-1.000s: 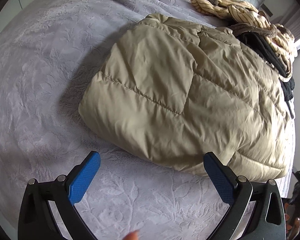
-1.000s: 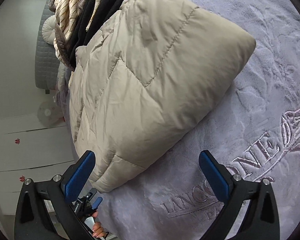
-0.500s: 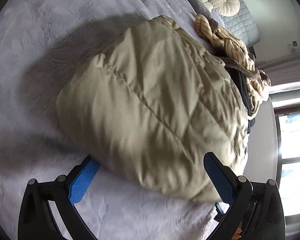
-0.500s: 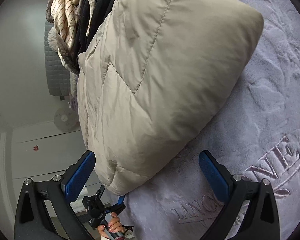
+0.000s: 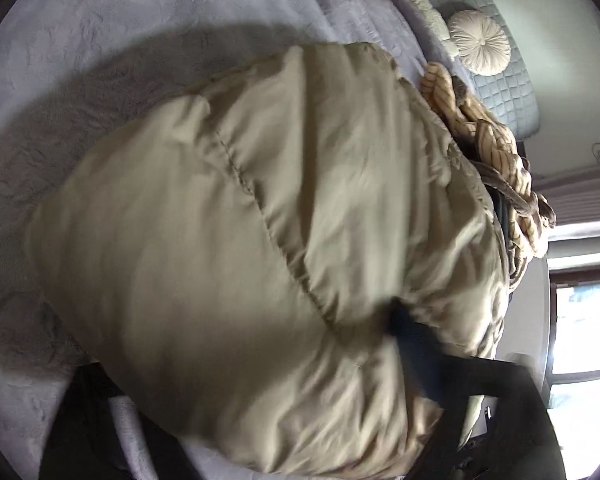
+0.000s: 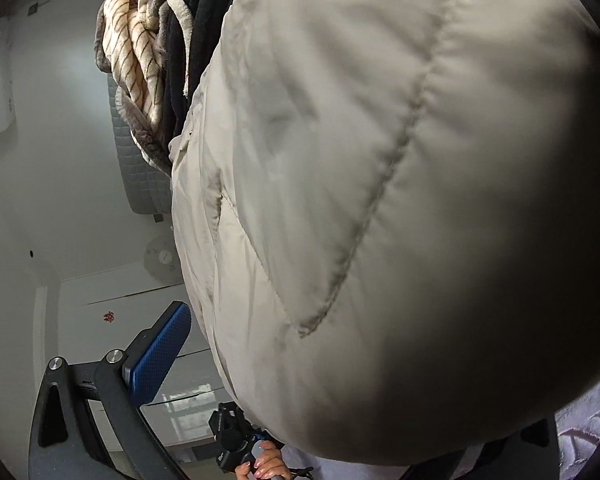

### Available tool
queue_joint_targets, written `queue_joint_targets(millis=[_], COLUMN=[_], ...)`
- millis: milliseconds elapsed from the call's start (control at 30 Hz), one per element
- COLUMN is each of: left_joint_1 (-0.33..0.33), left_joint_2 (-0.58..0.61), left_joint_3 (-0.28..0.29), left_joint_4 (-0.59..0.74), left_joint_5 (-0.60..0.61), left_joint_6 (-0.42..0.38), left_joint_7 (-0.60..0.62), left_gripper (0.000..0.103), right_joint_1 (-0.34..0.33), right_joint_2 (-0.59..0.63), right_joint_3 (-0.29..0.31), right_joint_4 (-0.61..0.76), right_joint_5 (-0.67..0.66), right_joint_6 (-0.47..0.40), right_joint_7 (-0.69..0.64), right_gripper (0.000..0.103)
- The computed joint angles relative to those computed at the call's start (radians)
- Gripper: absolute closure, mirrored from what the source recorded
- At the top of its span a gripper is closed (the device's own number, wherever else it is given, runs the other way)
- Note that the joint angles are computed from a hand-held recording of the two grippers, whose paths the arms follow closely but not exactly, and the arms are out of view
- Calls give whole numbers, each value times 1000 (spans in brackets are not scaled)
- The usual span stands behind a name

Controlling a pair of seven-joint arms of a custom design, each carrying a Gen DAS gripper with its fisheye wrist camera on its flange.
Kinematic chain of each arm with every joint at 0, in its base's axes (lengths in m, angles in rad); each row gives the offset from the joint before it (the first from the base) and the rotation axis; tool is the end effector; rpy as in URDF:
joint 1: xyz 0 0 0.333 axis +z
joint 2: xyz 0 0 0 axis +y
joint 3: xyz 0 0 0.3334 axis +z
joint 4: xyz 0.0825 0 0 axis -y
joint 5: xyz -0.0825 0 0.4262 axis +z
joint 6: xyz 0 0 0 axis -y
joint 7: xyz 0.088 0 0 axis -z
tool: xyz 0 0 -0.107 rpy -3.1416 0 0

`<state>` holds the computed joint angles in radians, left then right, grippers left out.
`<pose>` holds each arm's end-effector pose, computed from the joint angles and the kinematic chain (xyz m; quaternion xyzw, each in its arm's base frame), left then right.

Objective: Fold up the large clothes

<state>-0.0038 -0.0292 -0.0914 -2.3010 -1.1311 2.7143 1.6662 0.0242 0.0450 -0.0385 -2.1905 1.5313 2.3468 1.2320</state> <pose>0.5643 -0.0215 0.3821 0.8539 -0.3638 0.3595 0.0967 0.5920 0.0064 0.3790 -0.3181 0.7915 0.2643 0.4499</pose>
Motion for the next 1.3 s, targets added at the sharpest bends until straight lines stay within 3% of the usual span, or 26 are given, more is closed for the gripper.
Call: queue_joint_targets(millis=[33, 100, 200, 267, 467, 767, 967, 1000, 1033, 1067, 1100, 1300], left_joint_1=[0, 2, -4, -7, -15, -9, -10, -12, -4, 6, 15, 47], left_joint_2=[-14, -32, -66, -98, -229, -509, -530, -522, -510, -502, -495, -536], left_joint_3=[5, 10, 17, 27, 71, 146, 157, 157, 147, 134, 119, 108], left_joint_4=[-5, -8, -9, -17, -87, -316, -386, -387, -379, -369, -358, -301], left_joint_5=[-86, -123, -139, -151, -113, 120, 249, 251, 283, 325, 371, 596], left_joint_6=[-15, -28, -40, -60, -154, -375, -453, -452, -459, -465, -469, -598], left_joint_7=[88, 135, 201, 234, 243, 93, 10, 3, -28, -62, -93, -183], left_gripper=[72, 83, 88, 88, 88, 88, 86, 83, 72, 55, 47, 39], right_joint_1=[0, 1, -3, -3, 5, 11, 6, 4, 6, 8, 8, 3], right_joint_2=[-12, -27, -57, -91, -236, -557, -649, -659, -664, -674, -687, -808], right_joint_3=[0, -3, -14, -21, -57, -134, -149, -152, -151, -150, -147, -154], right_joint_4=[-12, -27, -60, -82, -178, -471, -616, -627, -630, -632, -632, -634], right_joint_5=[2, -23, 28, 34, -39, -209, -315, -337, -355, -377, -406, -609], right_joint_6=[2, 1, -28, -45, -113, -199, -151, -146, -140, -138, -138, -215], right_joint_7=[9, 57, 33, 6, -7, 106, 210, 220, 233, 250, 271, 415], right_gripper=[4, 58, 73, 76, 76, 76, 71, 68, 65, 62, 58, 28])
